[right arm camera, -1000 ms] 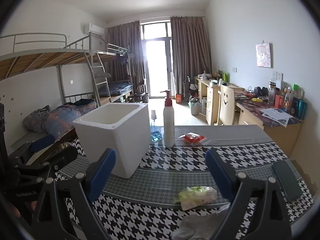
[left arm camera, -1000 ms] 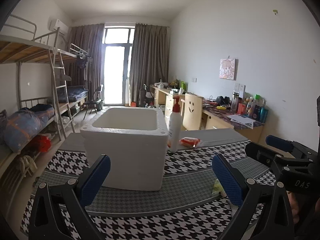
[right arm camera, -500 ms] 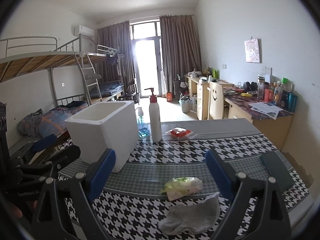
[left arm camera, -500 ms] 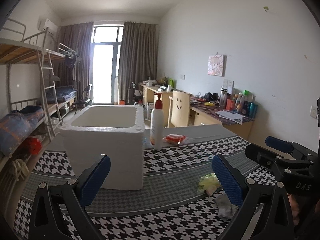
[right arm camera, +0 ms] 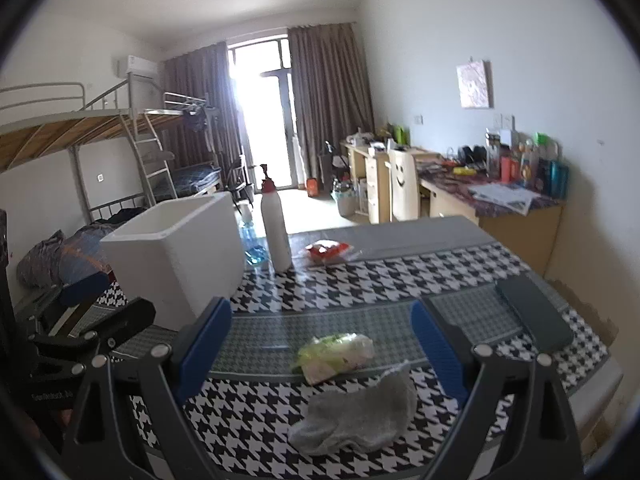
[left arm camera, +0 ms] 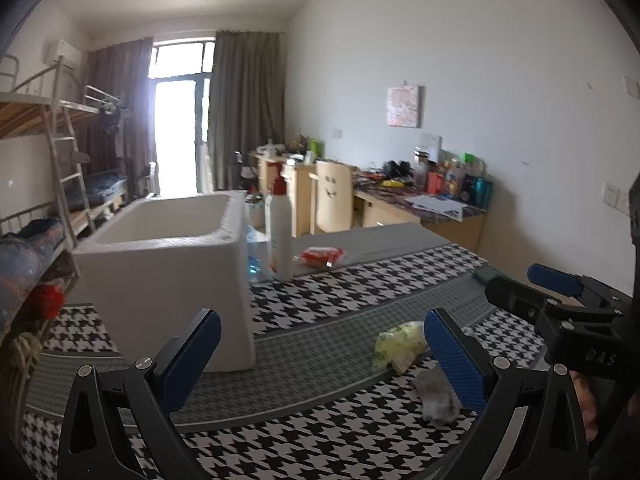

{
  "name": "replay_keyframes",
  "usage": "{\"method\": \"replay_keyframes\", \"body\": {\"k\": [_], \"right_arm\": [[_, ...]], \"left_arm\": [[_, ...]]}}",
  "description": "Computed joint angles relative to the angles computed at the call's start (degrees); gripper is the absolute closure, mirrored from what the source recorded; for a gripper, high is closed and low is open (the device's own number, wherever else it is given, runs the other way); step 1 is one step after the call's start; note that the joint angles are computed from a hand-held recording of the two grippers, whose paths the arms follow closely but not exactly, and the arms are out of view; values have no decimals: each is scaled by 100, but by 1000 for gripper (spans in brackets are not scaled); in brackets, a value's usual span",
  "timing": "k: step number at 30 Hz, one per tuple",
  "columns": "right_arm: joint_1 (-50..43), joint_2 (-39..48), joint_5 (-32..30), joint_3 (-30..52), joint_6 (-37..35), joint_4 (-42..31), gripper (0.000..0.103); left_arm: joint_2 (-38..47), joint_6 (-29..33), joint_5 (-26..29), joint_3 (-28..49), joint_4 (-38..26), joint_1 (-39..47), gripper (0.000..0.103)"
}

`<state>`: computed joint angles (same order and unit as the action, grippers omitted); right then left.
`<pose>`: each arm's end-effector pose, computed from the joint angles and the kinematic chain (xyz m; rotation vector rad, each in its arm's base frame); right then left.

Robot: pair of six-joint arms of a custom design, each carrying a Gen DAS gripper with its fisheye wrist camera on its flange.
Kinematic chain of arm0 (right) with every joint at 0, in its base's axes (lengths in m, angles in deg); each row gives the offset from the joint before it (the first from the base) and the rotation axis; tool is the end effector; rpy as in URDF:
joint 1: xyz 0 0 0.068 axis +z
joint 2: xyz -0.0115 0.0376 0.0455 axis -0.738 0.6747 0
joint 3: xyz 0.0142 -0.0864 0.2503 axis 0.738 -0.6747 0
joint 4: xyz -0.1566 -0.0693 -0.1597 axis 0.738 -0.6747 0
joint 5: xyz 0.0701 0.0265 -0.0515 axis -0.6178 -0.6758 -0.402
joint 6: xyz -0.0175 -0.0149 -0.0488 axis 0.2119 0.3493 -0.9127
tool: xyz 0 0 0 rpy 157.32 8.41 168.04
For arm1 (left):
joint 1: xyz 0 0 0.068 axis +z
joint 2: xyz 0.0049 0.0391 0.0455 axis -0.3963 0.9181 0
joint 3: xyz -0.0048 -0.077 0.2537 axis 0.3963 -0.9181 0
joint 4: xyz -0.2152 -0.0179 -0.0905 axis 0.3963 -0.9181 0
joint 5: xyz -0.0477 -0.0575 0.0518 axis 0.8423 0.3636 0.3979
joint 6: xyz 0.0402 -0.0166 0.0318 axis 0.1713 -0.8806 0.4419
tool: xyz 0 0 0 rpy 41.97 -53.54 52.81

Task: Organize soft objects
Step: 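Move both open tools toward the grey sock and green-wrapped packet, then lower the left tool to the green packet while the right tool approaches the grey sock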

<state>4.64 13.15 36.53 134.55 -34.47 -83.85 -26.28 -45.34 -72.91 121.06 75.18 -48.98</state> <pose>0.2193 0.2521 0.2688 -0.1505 1.9961 0.2795 0.1807 -0.0786 0.2469 0.1740 1.9775 -0.1772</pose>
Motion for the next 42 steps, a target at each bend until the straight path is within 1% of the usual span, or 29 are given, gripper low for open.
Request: {"method": "replay_keyframes", "body": {"k": [2, 5, 8, 10, 16, 22, 27, 30, 39, 42], "right_arm": [[-30, -28, 57, -34, 113, -94, 9], [-45, -96, 118, -95, 157, -224, 9], [-41, -142, 133, -135, 62, -294, 10], [-28, -177, 239, -255, 7, -218, 9], [-118, -171, 165, -560, 116, -77, 9], [-276, -183, -22, -790, 236, -7, 9], [-372, -152, -165, -845, 225, 44, 9], [-400, -138, -237, -887, 241, 38, 9], [-612, -31, -660, -1076, 172, 218, 9], [-708, 29, -847, -1134, 155, 305, 9]], "left_arm": [[89, -56, 0, -55, 121, -59, 1], [259, -233, 164, -126, 284, -66, 1], [383, -364, 163, -182, 458, -105, 1], [525, -394, 182, -166, 558, -137, 1], [879, -366, 132, -114, 810, -271, 1], [1245, -283, 216, 4, 940, -305, 1], [1551, -233, 154, 129, 1060, -338, 1], [1754, -303, 260, 254, 992, -281, 1], [2358, -279, 207, 490, 1138, -373, 1], [2596, -239, 225, 638, 1086, -397, 1]]}}
